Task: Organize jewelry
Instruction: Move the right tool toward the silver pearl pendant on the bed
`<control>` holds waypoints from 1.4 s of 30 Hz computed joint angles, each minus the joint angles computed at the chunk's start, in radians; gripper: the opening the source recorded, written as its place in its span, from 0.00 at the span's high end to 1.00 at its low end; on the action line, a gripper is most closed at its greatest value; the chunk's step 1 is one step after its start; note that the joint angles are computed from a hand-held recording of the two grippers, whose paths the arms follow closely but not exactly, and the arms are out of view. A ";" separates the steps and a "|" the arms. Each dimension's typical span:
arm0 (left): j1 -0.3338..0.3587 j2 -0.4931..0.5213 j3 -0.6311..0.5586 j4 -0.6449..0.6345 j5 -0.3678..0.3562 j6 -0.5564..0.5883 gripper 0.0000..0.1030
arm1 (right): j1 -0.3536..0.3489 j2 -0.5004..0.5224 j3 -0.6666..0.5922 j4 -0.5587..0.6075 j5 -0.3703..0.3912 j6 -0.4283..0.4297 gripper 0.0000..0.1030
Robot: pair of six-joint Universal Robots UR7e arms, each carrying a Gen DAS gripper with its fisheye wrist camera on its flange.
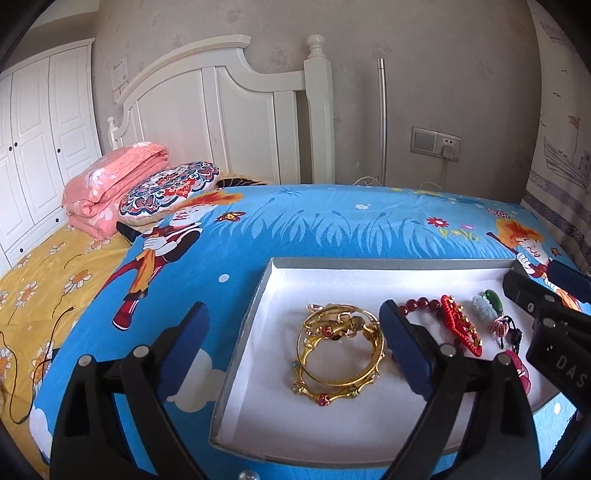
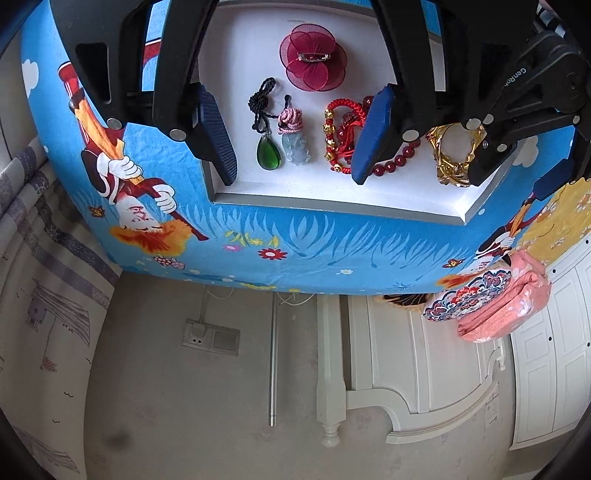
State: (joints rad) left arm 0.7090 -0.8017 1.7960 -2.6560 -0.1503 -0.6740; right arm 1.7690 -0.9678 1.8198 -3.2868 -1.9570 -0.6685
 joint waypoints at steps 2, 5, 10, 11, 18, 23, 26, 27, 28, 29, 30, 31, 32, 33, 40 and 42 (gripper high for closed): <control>-0.019 -0.001 0.025 -0.042 0.016 0.030 0.07 | -0.007 -0.034 0.039 -0.015 0.020 -0.007 0.41; -0.053 -0.007 0.074 -0.069 0.045 0.034 0.05 | -0.027 -0.090 0.109 -0.031 0.050 -0.014 0.41; -0.105 -0.062 0.160 0.121 0.036 -0.171 0.05 | -0.066 -0.174 0.238 -0.070 0.076 -0.017 0.41; -0.115 -0.074 0.173 0.175 0.028 -0.227 0.05 | -0.074 -0.188 0.265 -0.083 0.082 -0.021 0.41; -0.174 -0.125 0.268 0.327 -0.041 -0.439 0.05 | -0.122 -0.253 0.426 -0.228 0.143 -0.059 0.39; -0.210 -0.124 0.327 0.342 -0.051 -0.487 0.05 | -0.160 -0.265 0.494 -0.284 0.176 -0.102 0.38; -0.226 -0.137 0.358 0.425 -0.049 -0.587 0.05 | -0.169 -0.258 0.506 -0.291 0.166 -0.117 0.38; -0.225 -0.139 0.370 0.412 -0.061 -0.585 0.05 | -0.171 -0.255 0.507 -0.289 0.166 -0.119 0.38; -0.222 -0.143 0.377 0.411 -0.071 -0.590 0.05 | -0.169 -0.251 0.507 -0.288 0.163 -0.120 0.38; -0.219 -0.149 0.379 0.444 -0.078 -0.620 0.05 | -0.166 -0.246 0.506 -0.290 0.159 -0.122 0.38; -0.216 -0.154 0.380 0.469 -0.083 -0.643 0.05 | -0.164 -0.240 0.505 -0.292 0.157 -0.125 0.39; -0.214 -0.158 0.383 0.476 -0.086 -0.653 0.05 | -0.160 -0.234 0.504 -0.296 0.152 -0.129 0.38; -0.213 -0.162 0.385 0.486 -0.087 -0.666 0.05 | -0.156 -0.226 0.503 -0.302 0.147 -0.134 0.38; -0.210 -0.164 0.384 0.487 -0.085 -0.669 0.05 | -0.152 -0.217 0.500 -0.310 0.143 -0.140 0.38; -0.205 -0.159 0.394 0.426 -0.090 -0.619 0.05 | -0.122 -0.171 0.479 -0.335 0.110 -0.166 0.39; -0.203 -0.159 0.393 0.428 -0.089 -0.622 0.05 | -0.117 -0.168 0.470 -0.319 0.106 -0.155 0.39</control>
